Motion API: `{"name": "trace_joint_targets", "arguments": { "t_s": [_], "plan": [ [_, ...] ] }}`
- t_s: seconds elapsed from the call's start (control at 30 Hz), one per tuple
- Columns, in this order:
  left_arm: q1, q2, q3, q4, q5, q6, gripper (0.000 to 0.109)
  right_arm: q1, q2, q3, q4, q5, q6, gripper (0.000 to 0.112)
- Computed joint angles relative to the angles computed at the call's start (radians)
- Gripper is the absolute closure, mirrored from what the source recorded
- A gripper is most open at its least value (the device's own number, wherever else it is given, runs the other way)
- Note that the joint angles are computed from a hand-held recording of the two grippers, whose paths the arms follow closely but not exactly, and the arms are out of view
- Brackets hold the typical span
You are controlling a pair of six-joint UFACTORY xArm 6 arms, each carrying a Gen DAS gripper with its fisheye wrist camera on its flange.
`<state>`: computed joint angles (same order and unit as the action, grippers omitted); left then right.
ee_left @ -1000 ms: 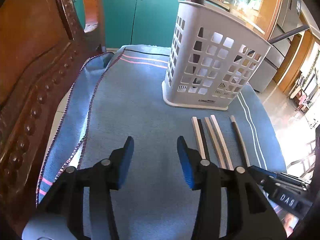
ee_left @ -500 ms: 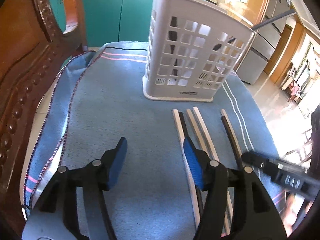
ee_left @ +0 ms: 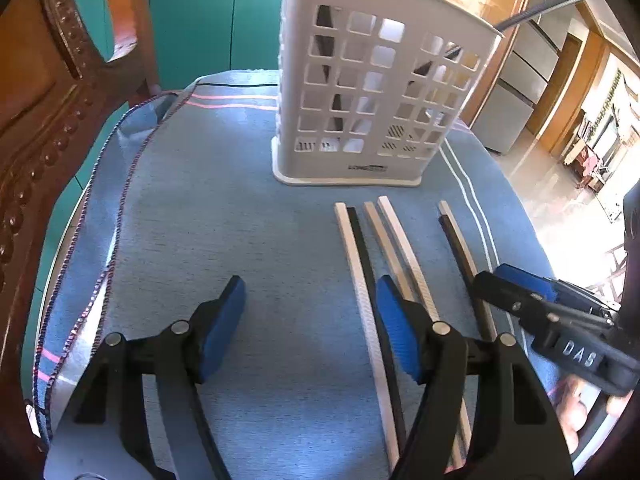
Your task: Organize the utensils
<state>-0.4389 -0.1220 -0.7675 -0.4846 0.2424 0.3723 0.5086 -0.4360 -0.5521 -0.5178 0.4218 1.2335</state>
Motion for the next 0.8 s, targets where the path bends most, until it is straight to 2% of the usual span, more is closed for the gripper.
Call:
{"name": "trace_joint_targets", "arguments": {
  "t_s": [0.4,0.53,0.8],
  "plan": [
    [0.002,0.016,-0.005,0.042,-0.001,-0.027,0.035,0.066,0.073,-0.083,-0.161,0.129,0.05,0.068],
    [0.003,0.016,-0.002,0.052,0.0,-0.031,0.035,0.073,0.084,-0.092,-0.181,0.136,0.054,0.062],
    [0.004,0.015,-0.001,0.05,0.001,-0.027,0.035,0.076,0.086,-0.092,-0.196,0.136,0.072,0.062]
  ]
}}
